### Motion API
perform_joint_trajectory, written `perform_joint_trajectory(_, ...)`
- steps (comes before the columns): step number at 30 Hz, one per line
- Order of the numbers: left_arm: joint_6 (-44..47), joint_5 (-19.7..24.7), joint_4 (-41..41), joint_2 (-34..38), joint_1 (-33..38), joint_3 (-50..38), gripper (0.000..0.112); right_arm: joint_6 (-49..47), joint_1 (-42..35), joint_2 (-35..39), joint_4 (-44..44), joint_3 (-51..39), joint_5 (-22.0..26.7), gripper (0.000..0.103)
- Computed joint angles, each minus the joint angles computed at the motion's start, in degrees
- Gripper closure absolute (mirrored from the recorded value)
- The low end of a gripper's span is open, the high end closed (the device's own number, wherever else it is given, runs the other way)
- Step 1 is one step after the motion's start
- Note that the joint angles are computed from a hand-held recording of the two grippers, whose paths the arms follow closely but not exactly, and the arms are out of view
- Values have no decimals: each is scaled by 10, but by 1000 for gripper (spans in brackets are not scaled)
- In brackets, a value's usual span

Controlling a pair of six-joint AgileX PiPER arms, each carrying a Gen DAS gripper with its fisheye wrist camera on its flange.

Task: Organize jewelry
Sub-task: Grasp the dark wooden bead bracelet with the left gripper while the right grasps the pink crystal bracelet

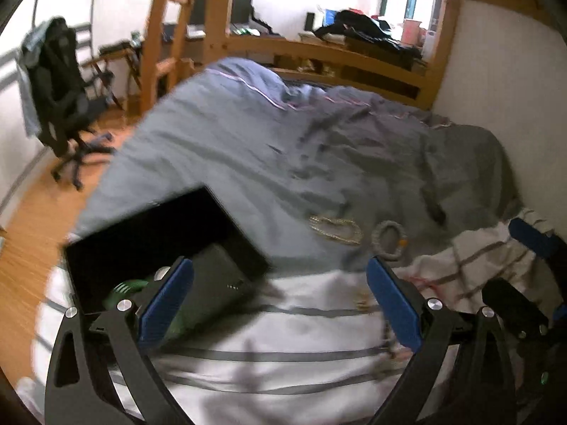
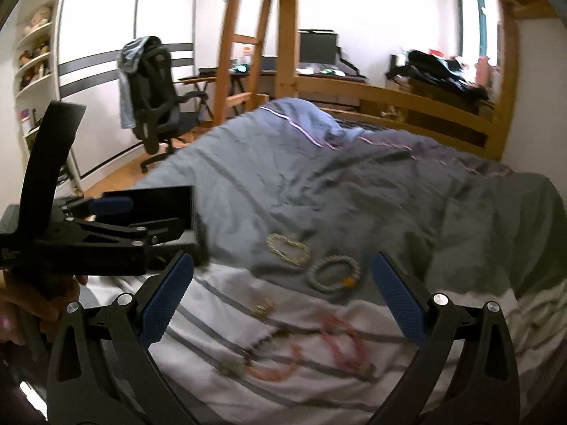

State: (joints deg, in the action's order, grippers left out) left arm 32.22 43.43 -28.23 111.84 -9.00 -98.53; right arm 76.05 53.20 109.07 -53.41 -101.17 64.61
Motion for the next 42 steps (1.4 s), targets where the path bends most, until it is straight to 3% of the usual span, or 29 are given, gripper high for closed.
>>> perform_joint_trajectory(4, -11, -21, 32, 15, -26, 7, 16, 55, -5, -50, -14, 93, -10, 4)
perform_joint_trajectory(9, -15, -7, 32, 39, -33, -7, 16, 115, -11, -94, -25, 195, -13, 4)
perform_joint_trajectory(12, -18, -16, 57, 46, -50, -2, 16, 178, -23, -117, -17, 263, -50, 4)
perform_joint_trajectory(18, 7, -3, 82, 54, -80, -2, 16, 180, -70, -104, 17, 281, -110, 4)
perform_joint_trajectory(25, 88, 73, 55, 61, -95, 1, 16, 155, -119, -90, 66, 299, -156, 5)
perform_joint_trajectory(29, 105, 82, 70, 67, -111, 4, 16, 143, -133, -92, 82, 307, -177, 27)
perform_joint_trajectory(34, 102, 92, 93, 75, -124, 8, 17, 83, -132, -72, 114, 287, -201, 34)
perform_joint_trajectory(37, 85, 111, 111, 92, -127, -10, 31, 59, -118, -55, 101, 265, -207, 34)
perform_joint_trajectory(39, 55, 117, 129, 106, -129, -26, 53, 29, -116, -34, 112, 240, -195, 45)
perform_joint_trajectory(42, 37, 153, 120, 129, -115, -67, 74, -26, -132, -5, 161, 214, -190, 60)
